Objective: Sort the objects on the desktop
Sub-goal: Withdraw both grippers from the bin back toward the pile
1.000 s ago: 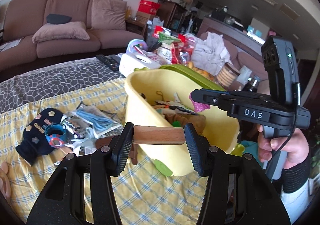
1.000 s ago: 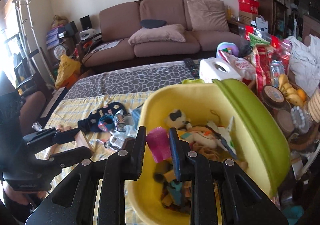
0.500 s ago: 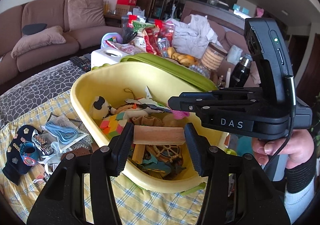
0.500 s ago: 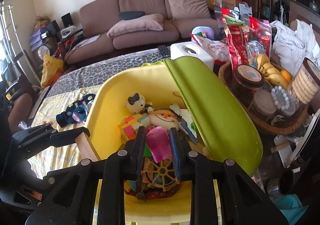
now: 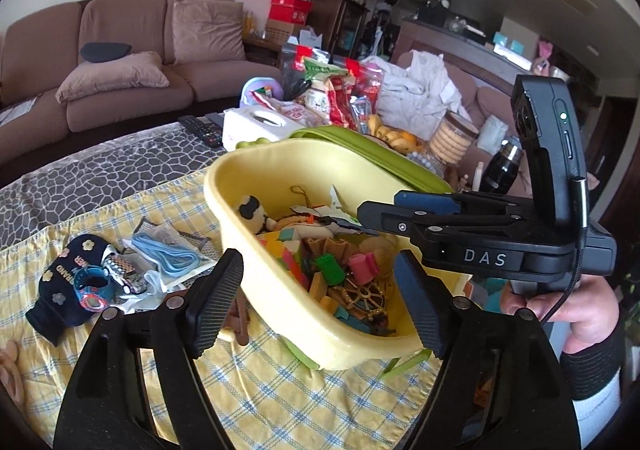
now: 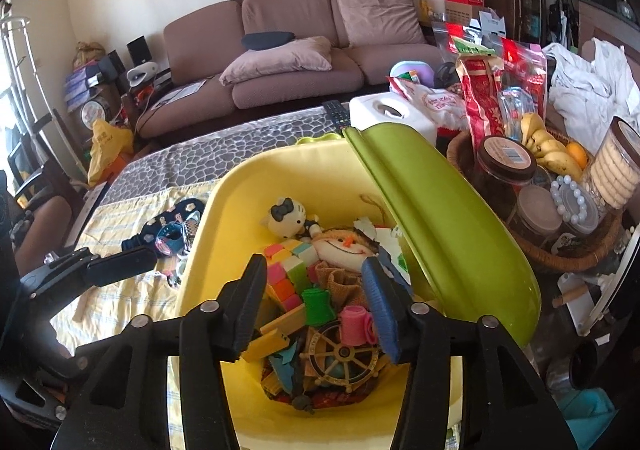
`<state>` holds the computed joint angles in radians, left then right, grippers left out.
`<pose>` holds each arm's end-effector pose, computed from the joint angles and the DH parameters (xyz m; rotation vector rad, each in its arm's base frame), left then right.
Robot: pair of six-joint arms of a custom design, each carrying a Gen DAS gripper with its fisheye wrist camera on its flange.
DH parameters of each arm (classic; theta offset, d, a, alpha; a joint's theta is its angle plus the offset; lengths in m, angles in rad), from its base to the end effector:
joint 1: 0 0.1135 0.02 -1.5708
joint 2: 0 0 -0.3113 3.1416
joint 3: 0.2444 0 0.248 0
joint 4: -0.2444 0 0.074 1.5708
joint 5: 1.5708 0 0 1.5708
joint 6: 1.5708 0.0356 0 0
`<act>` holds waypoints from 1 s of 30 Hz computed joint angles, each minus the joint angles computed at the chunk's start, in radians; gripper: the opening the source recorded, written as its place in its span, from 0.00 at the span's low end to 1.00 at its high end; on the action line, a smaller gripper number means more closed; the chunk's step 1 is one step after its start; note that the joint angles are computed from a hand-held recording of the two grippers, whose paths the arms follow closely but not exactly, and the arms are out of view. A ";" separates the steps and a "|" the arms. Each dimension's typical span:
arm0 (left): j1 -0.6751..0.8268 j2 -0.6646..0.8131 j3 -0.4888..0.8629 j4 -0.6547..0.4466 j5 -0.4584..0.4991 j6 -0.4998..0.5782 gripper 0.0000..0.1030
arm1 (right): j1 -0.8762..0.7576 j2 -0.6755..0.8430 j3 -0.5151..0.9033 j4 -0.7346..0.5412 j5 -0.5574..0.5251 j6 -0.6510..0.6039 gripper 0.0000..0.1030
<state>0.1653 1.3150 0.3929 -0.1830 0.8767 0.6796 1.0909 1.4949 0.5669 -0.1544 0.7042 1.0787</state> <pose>0.1800 0.0023 0.1727 0.8219 2.1324 -0.7503 0.1295 0.1988 0.1780 0.1967 2.3033 0.1121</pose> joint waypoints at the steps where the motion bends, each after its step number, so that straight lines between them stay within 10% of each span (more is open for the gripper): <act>1: 0.037 0.006 0.010 -0.023 0.012 0.024 0.81 | 0.003 0.010 0.011 0.004 0.001 -0.006 0.60; 12: 0.367 0.132 0.122 -0.200 0.083 0.256 1.00 | 0.023 0.169 0.155 0.046 -0.021 -0.098 0.99; 30: 0.631 0.403 0.281 -0.117 0.055 0.278 1.00 | 0.040 0.393 0.412 0.041 -0.034 -0.192 1.00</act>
